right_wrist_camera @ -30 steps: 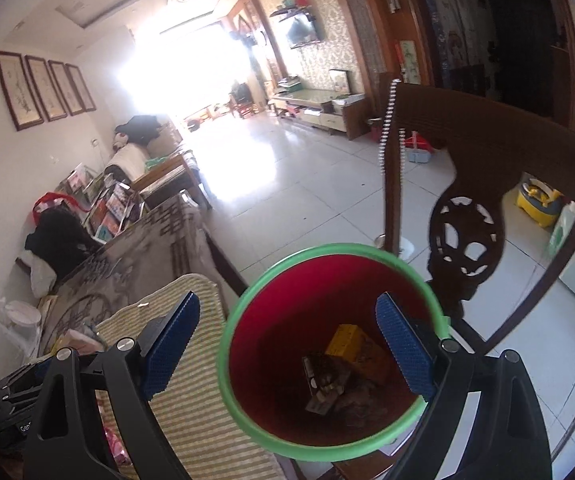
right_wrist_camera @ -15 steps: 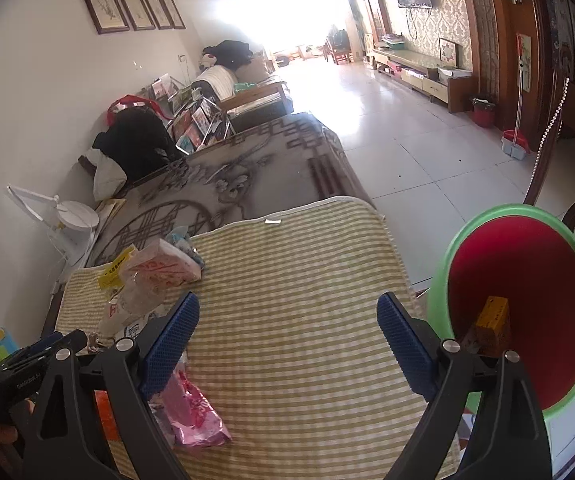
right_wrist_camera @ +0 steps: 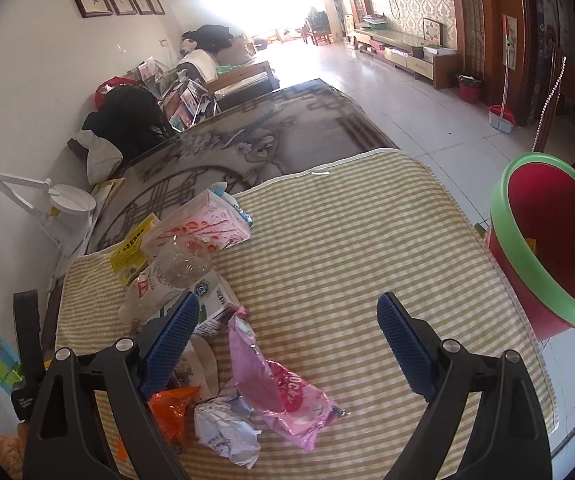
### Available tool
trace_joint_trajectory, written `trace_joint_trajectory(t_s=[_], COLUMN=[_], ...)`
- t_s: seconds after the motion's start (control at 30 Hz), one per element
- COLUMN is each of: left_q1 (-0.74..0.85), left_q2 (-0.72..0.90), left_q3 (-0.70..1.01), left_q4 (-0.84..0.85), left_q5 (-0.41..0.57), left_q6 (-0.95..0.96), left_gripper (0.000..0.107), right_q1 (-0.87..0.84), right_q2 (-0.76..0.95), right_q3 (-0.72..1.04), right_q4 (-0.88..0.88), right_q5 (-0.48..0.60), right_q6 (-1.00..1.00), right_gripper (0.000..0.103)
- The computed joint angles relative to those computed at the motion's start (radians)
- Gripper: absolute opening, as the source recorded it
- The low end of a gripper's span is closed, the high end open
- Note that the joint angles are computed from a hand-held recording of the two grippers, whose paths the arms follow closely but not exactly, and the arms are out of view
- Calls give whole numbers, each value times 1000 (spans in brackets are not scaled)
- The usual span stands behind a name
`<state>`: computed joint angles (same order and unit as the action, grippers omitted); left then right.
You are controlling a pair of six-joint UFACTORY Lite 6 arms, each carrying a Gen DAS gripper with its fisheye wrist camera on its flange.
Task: Collect trash
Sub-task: 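Grasp the pink wrapper with the right gripper while the left gripper grasps crumpled paper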
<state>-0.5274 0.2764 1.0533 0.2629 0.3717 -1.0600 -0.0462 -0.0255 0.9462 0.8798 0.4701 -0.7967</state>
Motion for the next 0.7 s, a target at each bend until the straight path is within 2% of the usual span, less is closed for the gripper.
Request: trace_joint_trajectory(t_s=[0.13, 0.3, 0.43, 0.53, 0.57, 0.6, 0.63, 0.67, 0.7], left_q1=[27, 41, 47, 61, 68, 76, 80, 81, 82], left_q2=[28, 20, -24, -84, -93, -104, -117, -132, -137], left_q3=[12, 6, -48, -122, -135, -146, -158, -168, -170], left_q4=[-169, -346, -420, -427, -454, -480, -493, -488, -479], left_q5=[-39, -65, -72, -89, -92, -93, -94, -94, -93], left_q6=[194, 406, 479, 494, 521, 548, 562, 560, 556], left_gripper=[75, 75, 75, 75, 75, 75, 75, 75, 75], right_q1=[55, 121, 205, 278, 297, 307, 309, 307, 300], right_q2=[-22, 75, 195, 277, 296, 309, 319, 327, 324], right_q3=[-13, 3, 36, 65, 71, 75, 81, 93, 92], right_q4=[-94, -232, -352, -529, -609, -665, -679, -651, -592], right_q5=[-29, -46, -74, -137, -157, -171, -171, -157, -154], right_q6=[111, 259, 363, 524, 600, 652, 665, 648, 597], right_gripper=[88, 91, 91, 89, 84, 65, 53, 30, 26])
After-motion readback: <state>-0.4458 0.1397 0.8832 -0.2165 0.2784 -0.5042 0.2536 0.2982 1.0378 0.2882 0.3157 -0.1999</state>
